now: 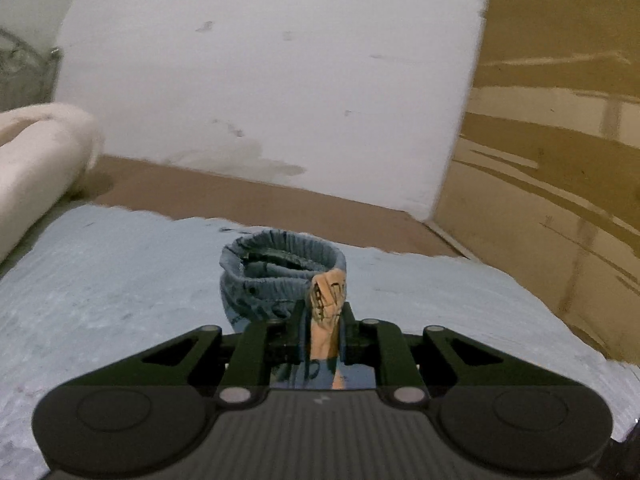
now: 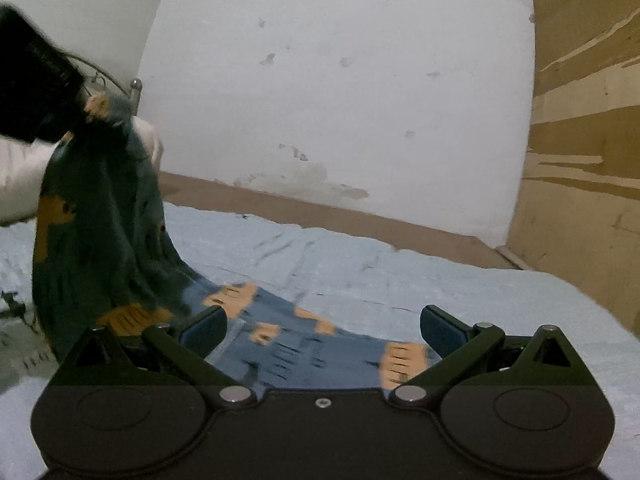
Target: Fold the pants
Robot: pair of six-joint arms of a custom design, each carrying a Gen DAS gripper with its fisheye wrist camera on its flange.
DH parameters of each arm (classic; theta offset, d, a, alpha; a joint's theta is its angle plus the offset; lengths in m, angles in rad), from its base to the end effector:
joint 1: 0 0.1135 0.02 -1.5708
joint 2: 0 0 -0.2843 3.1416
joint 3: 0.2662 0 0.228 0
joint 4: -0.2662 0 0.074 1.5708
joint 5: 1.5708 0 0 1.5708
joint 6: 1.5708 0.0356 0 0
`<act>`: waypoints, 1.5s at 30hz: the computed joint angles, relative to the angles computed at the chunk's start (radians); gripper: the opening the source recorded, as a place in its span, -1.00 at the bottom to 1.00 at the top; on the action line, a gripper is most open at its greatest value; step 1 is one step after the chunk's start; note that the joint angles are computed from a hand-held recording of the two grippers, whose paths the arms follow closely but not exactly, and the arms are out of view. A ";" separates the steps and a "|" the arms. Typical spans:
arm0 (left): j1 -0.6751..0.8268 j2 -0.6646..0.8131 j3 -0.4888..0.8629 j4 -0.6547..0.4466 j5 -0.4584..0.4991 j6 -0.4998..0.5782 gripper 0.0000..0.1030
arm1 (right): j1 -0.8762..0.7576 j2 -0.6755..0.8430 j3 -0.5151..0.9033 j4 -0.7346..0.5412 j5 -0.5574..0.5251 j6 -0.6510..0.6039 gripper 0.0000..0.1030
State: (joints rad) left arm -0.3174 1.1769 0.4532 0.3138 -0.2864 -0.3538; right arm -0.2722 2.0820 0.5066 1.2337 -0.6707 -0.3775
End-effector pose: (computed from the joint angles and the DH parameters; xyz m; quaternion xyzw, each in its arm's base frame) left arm 0.2070 -0.0574 0.2322 -0.0933 0.8261 -0.0661 0.5518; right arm 0.3084 -0.0631 0.1071 -0.2301 0.7605 0.0810 0.6018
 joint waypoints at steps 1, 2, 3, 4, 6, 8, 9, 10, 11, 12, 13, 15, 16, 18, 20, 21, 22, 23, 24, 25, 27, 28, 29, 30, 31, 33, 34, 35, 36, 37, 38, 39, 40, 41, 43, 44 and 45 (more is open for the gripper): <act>-0.032 0.022 0.017 0.002 -0.012 0.004 -0.70 | -0.024 -0.011 0.003 -0.026 -0.019 -0.019 0.99; -0.068 0.042 0.036 0.000 -0.030 0.005 -0.70 | -0.048 -0.019 0.006 -0.049 -0.036 -0.037 0.99; -0.095 0.063 0.052 0.001 -0.040 0.011 -0.70 | -0.073 -0.025 0.005 -0.061 -0.050 -0.051 0.99; -0.124 0.091 0.070 0.006 -0.045 0.018 -0.70 | -0.098 -0.028 0.003 -0.068 -0.063 -0.061 0.99; -0.174 0.150 0.102 0.021 -0.057 0.034 -0.70 | -0.145 -0.036 -0.004 -0.087 -0.085 -0.076 0.99; -0.227 0.205 0.131 0.031 -0.074 0.050 -0.70 | -0.188 -0.039 -0.006 -0.101 -0.098 -0.081 0.99; -0.253 0.239 0.146 0.039 -0.075 0.058 -0.70 | -0.210 -0.039 -0.003 -0.112 -0.104 -0.086 0.99; -0.269 0.273 0.160 0.049 -0.067 0.066 -0.70 | -0.232 -0.038 0.001 -0.126 -0.111 -0.091 0.99; -0.288 0.297 0.168 0.052 -0.064 0.066 -0.70 | -0.253 -0.037 0.007 -0.145 -0.113 -0.096 0.99; -0.302 0.330 0.182 0.058 -0.053 0.067 -0.69 | -0.269 -0.036 0.009 -0.158 -0.107 -0.096 0.99; -0.313 0.373 0.201 0.063 -0.037 0.066 -0.69 | -0.282 -0.033 0.014 -0.167 -0.096 -0.086 0.99; -0.339 0.431 0.233 0.050 -0.032 0.051 -0.68 | -0.311 -0.020 0.019 -0.178 -0.085 -0.066 0.99; -0.348 0.470 0.255 0.042 -0.030 0.044 -0.67 | -0.326 -0.014 0.023 -0.186 -0.087 -0.063 0.99; -0.356 0.525 0.291 0.026 -0.028 0.038 -0.66 | -0.352 -0.001 0.024 -0.191 -0.088 -0.064 0.99; -0.370 0.561 0.302 0.022 -0.032 0.028 -0.63 | -0.370 0.012 0.027 -0.189 -0.087 -0.065 0.99; -0.371 0.570 0.305 0.018 -0.030 0.026 -0.58 | -0.376 0.017 0.030 -0.190 -0.086 -0.060 0.99; -0.373 0.567 0.297 0.016 -0.026 0.024 -0.52 | -0.381 0.018 0.026 -0.184 -0.085 -0.053 0.99; -0.381 0.564 0.289 0.018 -0.026 0.017 -0.32 | -0.381 0.027 0.024 -0.170 -0.080 -0.041 0.99; -0.378 0.552 0.272 0.025 -0.013 0.016 -0.04 | -0.385 0.032 0.024 -0.164 -0.078 -0.033 0.99; -0.379 0.543 0.257 0.037 -0.004 0.013 0.08 | -0.389 0.035 0.025 -0.163 -0.077 -0.027 0.99; -0.386 0.529 0.237 0.058 -0.013 0.018 0.35 | -0.382 0.048 0.029 -0.153 -0.065 -0.015 0.99; -0.393 0.523 0.228 0.065 -0.033 0.025 0.43 | -0.381 0.050 0.031 -0.155 -0.064 -0.015 0.99; -0.403 0.520 0.224 0.066 -0.059 0.029 0.62 | -0.380 0.051 0.025 -0.150 -0.063 -0.014 0.99; -0.412 0.514 0.216 0.066 -0.097 0.034 0.76 | -0.382 0.050 0.019 -0.147 -0.064 -0.016 0.99; -0.422 0.504 0.213 0.054 -0.133 0.032 0.79 | -0.379 0.054 0.014 -0.138 -0.059 -0.014 0.99; -0.427 0.479 0.214 0.010 -0.191 0.015 0.90 | -0.375 0.062 0.009 -0.134 -0.058 -0.017 0.99; -0.427 0.463 0.208 -0.016 -0.224 -0.008 0.93 | -0.371 0.063 0.006 -0.135 -0.061 -0.021 0.99; -0.425 0.452 0.209 -0.042 -0.252 -0.031 0.97 | -0.369 0.067 0.000 -0.129 -0.067 -0.025 0.99; -0.421 0.439 0.200 -0.059 -0.275 -0.053 0.99 | -0.366 0.071 -0.002 -0.123 -0.074 -0.027 0.99; -0.415 0.420 0.187 -0.085 -0.300 -0.083 0.99 | -0.364 0.070 -0.007 -0.117 -0.084 -0.027 0.99; -0.405 0.408 0.187 -0.116 -0.316 -0.110 0.99 | -0.363 0.067 -0.012 -0.110 -0.098 -0.023 0.99; -0.398 0.395 0.181 -0.144 -0.333 -0.139 0.99 | -0.361 0.064 -0.011 -0.108 -0.114 -0.013 0.99; -0.388 0.381 0.170 -0.172 -0.351 -0.173 0.99 | -0.362 0.056 -0.005 -0.122 -0.136 -0.005 0.99; -0.378 0.371 0.162 -0.198 -0.363 -0.204 0.99 | -0.361 0.045 0.009 -0.155 -0.163 0.001 0.99; -0.347 0.355 0.140 -0.236 -0.368 -0.258 0.99 | -0.354 0.023 0.045 -0.234 -0.218 0.001 0.99; -0.330 0.349 0.127 -0.244 -0.359 -0.270 0.99 | -0.346 0.012 0.071 -0.289 -0.243 -0.005 0.99; -0.315 0.352 0.119 -0.254 -0.349 -0.288 0.99 | -0.335 0.002 0.109 -0.362 -0.267 -0.014 0.99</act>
State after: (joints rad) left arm -0.6323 1.5284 0.5726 0.0602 -0.6355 -0.6415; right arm -0.6072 2.0840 0.6152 0.8720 -0.9374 -0.3918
